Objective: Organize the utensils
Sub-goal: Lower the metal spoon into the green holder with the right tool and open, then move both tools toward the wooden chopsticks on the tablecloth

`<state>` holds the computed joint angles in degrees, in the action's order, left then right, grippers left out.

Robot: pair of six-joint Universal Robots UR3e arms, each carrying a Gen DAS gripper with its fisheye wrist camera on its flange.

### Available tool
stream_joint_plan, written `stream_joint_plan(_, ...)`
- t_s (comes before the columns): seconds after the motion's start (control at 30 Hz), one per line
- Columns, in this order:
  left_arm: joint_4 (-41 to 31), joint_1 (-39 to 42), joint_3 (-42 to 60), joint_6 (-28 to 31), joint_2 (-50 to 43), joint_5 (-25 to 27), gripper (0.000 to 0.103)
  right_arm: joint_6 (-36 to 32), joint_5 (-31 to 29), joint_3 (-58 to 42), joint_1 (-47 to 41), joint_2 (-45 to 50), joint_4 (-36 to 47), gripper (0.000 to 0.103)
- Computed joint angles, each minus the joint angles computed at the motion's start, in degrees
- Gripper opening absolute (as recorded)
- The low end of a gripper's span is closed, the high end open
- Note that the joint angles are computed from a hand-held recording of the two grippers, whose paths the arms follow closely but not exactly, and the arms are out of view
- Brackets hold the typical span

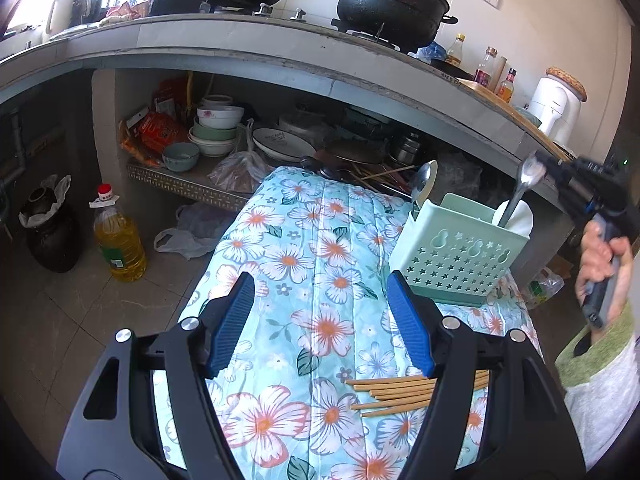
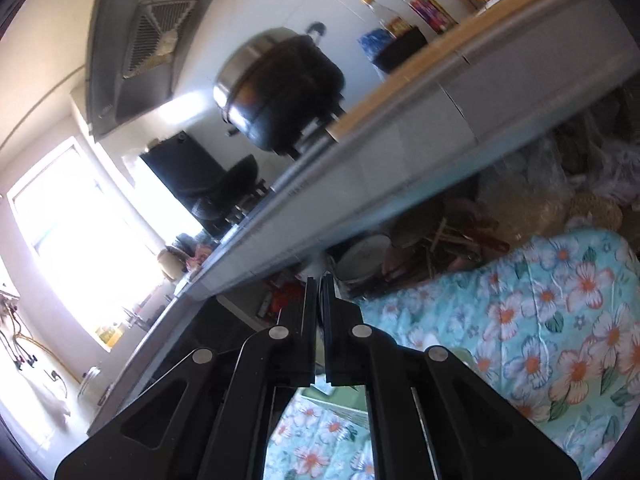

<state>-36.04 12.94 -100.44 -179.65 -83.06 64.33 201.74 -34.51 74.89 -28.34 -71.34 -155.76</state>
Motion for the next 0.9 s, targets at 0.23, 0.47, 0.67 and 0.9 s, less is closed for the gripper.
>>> stream_joint_plan(0.23,0.21,-1.22,1.19,-0.49,-1.95,0.37,0.065,-5.20,-7.91,6.98,1.20,-6.35,-1.43,0.018)
stream_joint_plan(0.47,0.78,-1.98,1.06,-0.59,-2.24,0.28,0.066,-4.72,-7.68,13.43,-2.03,-13.28,-3.63,0.025)
stream_joint_plan(0.67,1.86,-3.18,-0.46,0.43,-1.90,1.16,0.069,-9.74,-5.05,23.65,-6.76,-24.66,0.31,0.040)
stream_joint_plan(0.9,2.00,-7.26,-2.84,4.16,-2.56,3.50,0.070,-27.71,-6.29,37.47,-10.55,-42.11,23.15,0.051)
